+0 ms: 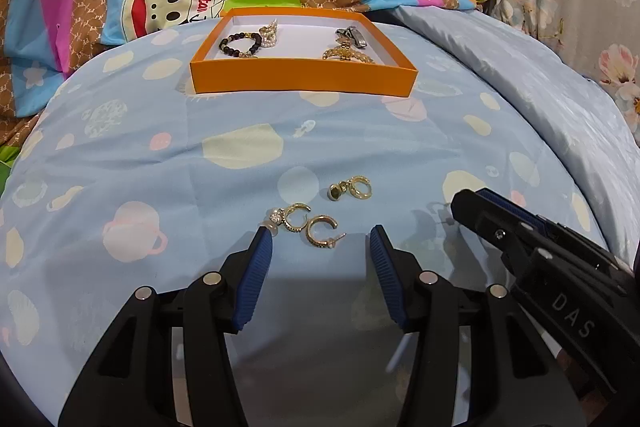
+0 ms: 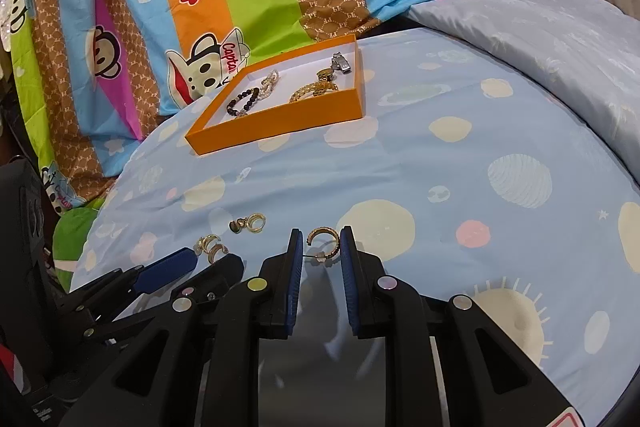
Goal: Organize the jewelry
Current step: 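Grasp another gold hoop earring with the left gripper while the right gripper holds its hoop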
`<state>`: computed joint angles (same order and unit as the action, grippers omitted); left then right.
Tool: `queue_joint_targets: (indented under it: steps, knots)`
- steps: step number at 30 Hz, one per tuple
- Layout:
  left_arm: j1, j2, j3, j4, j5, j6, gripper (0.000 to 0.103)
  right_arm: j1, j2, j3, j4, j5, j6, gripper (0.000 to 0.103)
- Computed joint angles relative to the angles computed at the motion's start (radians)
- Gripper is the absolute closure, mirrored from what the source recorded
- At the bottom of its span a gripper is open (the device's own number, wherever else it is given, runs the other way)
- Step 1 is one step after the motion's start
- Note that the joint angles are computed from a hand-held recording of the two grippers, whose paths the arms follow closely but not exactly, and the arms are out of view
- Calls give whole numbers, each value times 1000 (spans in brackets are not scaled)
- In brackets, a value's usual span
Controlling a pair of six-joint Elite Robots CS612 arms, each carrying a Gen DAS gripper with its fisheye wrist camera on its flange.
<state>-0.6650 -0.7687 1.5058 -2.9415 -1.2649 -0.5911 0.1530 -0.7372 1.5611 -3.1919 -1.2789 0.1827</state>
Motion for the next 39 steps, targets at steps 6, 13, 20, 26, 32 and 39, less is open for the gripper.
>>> queue_joint_targets:
  steps: [6,13,20,26,32,39]
  knots:
    - [8,3,3,-31,-26,-15,79,-1,2,-3,2,6,4,85]
    - [7,-1,18,-68,-45,5,83,-2,2,-2,2,9,9,85]
    - [6,-19,53,-83,-42,-20,83,-1,2,-1,-3,11,0,85]
    - [6,-33,81,-91,-29,-44,83,3,-1,4,-10,8,-23,85]
    - [6,-52,111,-91,-12,-44,83,6,-11,18,-10,-1,-39,85]
    - [13,-71,132,-100,42,-28,83,16,-21,24,-16,-29,-65,85]
